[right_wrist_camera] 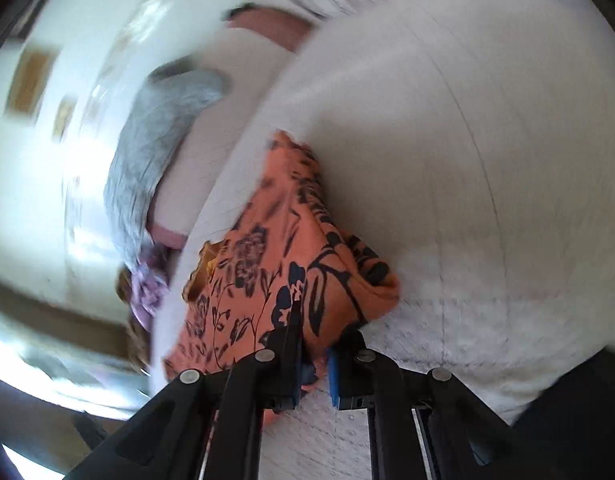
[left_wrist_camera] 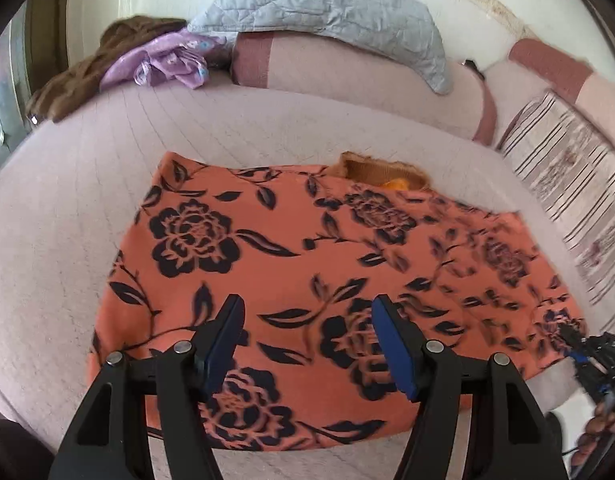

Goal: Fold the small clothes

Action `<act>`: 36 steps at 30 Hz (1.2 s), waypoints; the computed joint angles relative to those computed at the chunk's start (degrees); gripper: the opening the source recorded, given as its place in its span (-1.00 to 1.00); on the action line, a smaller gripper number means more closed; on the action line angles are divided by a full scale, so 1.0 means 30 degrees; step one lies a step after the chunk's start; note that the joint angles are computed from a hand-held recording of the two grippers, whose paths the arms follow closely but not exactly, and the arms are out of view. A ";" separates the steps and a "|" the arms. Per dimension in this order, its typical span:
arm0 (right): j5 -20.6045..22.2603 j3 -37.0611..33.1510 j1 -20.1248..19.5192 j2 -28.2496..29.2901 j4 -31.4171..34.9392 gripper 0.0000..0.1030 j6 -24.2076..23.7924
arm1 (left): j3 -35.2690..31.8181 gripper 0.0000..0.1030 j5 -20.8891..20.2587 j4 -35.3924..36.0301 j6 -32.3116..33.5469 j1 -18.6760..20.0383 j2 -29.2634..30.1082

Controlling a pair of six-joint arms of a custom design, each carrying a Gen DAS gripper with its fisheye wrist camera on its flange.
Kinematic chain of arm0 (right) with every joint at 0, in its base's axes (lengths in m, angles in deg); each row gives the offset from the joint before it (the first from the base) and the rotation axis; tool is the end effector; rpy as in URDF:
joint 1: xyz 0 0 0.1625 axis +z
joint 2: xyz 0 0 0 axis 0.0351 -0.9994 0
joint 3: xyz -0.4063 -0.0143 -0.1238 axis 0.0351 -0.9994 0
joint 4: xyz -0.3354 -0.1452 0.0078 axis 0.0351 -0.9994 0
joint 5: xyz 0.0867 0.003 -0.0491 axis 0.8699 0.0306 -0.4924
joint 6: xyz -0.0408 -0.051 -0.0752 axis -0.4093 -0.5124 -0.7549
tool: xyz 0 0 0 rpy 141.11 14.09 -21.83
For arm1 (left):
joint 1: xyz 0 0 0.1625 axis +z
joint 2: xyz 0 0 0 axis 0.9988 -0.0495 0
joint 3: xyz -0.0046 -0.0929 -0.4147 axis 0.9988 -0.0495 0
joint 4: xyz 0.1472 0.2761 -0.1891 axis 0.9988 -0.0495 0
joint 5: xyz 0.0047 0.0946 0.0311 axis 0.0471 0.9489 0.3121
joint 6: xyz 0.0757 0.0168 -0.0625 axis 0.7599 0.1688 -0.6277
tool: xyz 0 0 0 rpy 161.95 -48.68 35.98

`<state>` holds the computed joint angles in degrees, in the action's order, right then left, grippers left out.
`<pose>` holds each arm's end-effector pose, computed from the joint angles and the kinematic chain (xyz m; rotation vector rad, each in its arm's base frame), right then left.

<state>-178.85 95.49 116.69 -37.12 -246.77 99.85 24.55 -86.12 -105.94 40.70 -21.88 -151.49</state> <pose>0.4191 -0.5872 0.0158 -0.4459 -2.8055 1.2087 -0.0485 -0.5934 0.4578 0.2399 2.3402 -0.9071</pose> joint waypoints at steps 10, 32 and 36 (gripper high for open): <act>0.2778 0.3252 -0.1579 -0.1963 -0.1747 -0.35 0.0073 | -0.0111 0.30 0.1109 0.1524 0.0147 0.0281 0.0708; 0.5823 -1.7746 -0.3990 0.4671 1.7138 0.37 -0.4708 | -0.0243 0.35 0.0552 0.1112 0.1053 0.0521 0.0801; 0.6616 -1.7117 -0.3941 0.4422 1.6212 0.70 -0.5806 | -0.0097 0.37 0.0709 0.0609 0.1276 0.0496 0.0900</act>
